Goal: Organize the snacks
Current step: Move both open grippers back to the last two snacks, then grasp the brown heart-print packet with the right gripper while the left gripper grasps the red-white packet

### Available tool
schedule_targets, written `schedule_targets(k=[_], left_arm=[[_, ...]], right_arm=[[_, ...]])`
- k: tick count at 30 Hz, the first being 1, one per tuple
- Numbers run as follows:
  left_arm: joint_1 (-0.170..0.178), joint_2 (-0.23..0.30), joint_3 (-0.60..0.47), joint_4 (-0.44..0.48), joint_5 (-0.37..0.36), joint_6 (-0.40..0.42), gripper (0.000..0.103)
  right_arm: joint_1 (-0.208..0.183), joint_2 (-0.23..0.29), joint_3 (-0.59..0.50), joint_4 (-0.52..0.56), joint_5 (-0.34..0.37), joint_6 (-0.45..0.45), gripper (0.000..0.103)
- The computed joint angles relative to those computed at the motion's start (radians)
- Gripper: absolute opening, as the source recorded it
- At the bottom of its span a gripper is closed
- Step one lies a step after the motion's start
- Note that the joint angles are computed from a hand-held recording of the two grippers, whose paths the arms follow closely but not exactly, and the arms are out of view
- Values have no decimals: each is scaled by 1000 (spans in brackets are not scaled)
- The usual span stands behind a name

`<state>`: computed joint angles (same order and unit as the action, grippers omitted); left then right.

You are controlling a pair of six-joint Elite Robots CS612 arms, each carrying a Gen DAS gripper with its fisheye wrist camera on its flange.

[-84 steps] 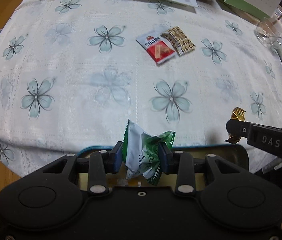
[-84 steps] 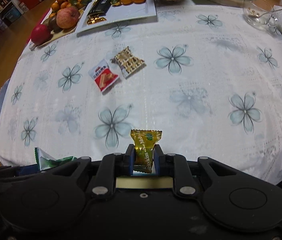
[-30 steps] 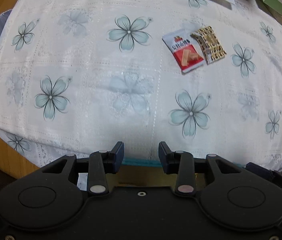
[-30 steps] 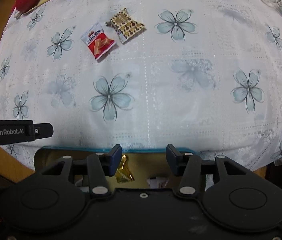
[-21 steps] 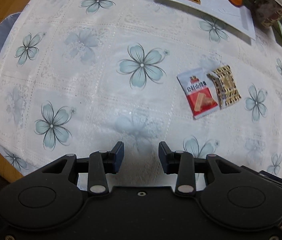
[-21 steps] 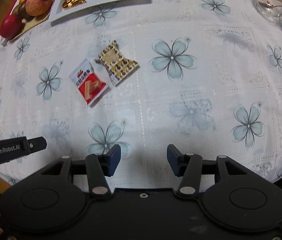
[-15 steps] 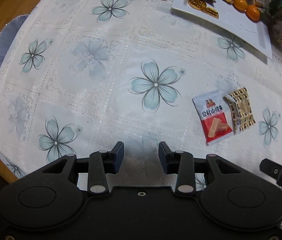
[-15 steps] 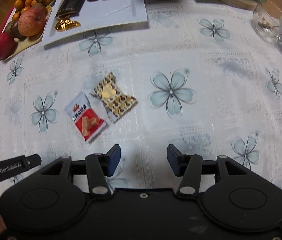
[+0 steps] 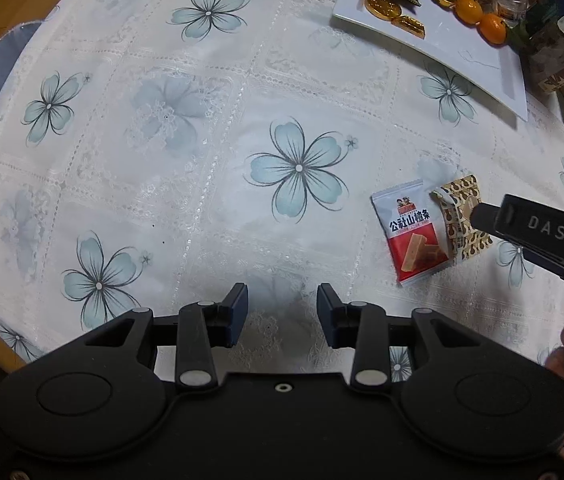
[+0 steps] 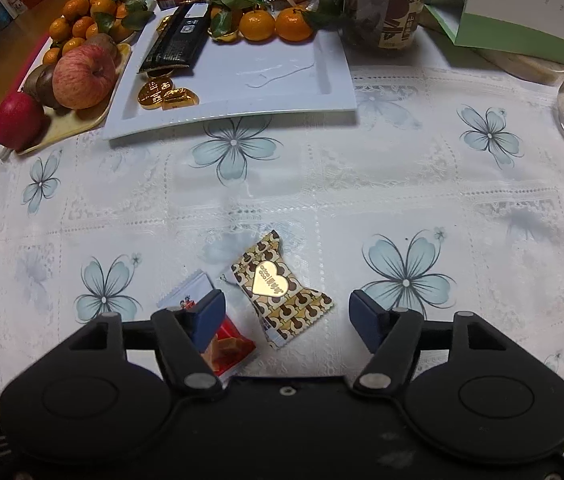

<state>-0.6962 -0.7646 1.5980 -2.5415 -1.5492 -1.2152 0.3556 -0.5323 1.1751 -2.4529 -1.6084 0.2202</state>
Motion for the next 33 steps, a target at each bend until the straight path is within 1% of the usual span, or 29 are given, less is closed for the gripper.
schedule_targets(k=[7, 10, 12, 16, 19, 20, 21, 22, 24, 25, 27, 29, 30, 31, 32, 33], left_arm=[[-7, -2, 0, 2, 13, 24, 46], [-9, 0, -3, 5, 9, 29, 46], [-10, 2, -5, 7, 7, 32, 46], [-12, 6, -10, 12, 9, 44, 46], [-11, 12, -18, 23, 6, 51, 46], [-11, 15, -22, 27, 4, 53, 46], [-11, 17, -25, 30, 3, 55, 46], [-12, 20, -29, 33, 1, 58, 46], [-13, 24, -34, 29, -1, 65, 46], [-13, 26, -37, 28, -3, 70, 46], [-16, 26, -40, 30, -3, 74, 46], [-19, 24, -40, 29, 7, 72, 46], [-20, 24, -42, 37, 14, 69, 46], [-21, 23, -42, 41, 21, 64, 46], [-21, 22, -40, 40, 25, 60, 46], [-19, 23, -40, 38, 21, 54, 46]], right_arm=[[8, 28, -29, 9, -32, -4, 72], [12, 34, -26, -28, -53, -18, 72], [14, 40, -33, -32, -68, -23, 72], [12, 50, -48, -15, -58, -27, 70], [11, 53, -52, -7, -84, -4, 63], [9, 53, -51, -5, -83, 1, 59], [4, 50, -48, -4, -70, 6, 52], [0, 48, -46, 3, -57, 13, 49], [-8, 42, -44, 23, -32, 25, 39], [-11, 40, -43, 32, -30, 33, 38], [-16, 34, -35, 29, -26, 44, 38], [-17, 26, -20, 1, -25, 41, 38], [-17, 23, -12, -14, -23, 34, 41], [-16, 20, -8, -25, -17, 22, 45], [-14, 18, -5, -34, -10, 10, 58], [-12, 17, -1, -48, -5, 1, 64]])
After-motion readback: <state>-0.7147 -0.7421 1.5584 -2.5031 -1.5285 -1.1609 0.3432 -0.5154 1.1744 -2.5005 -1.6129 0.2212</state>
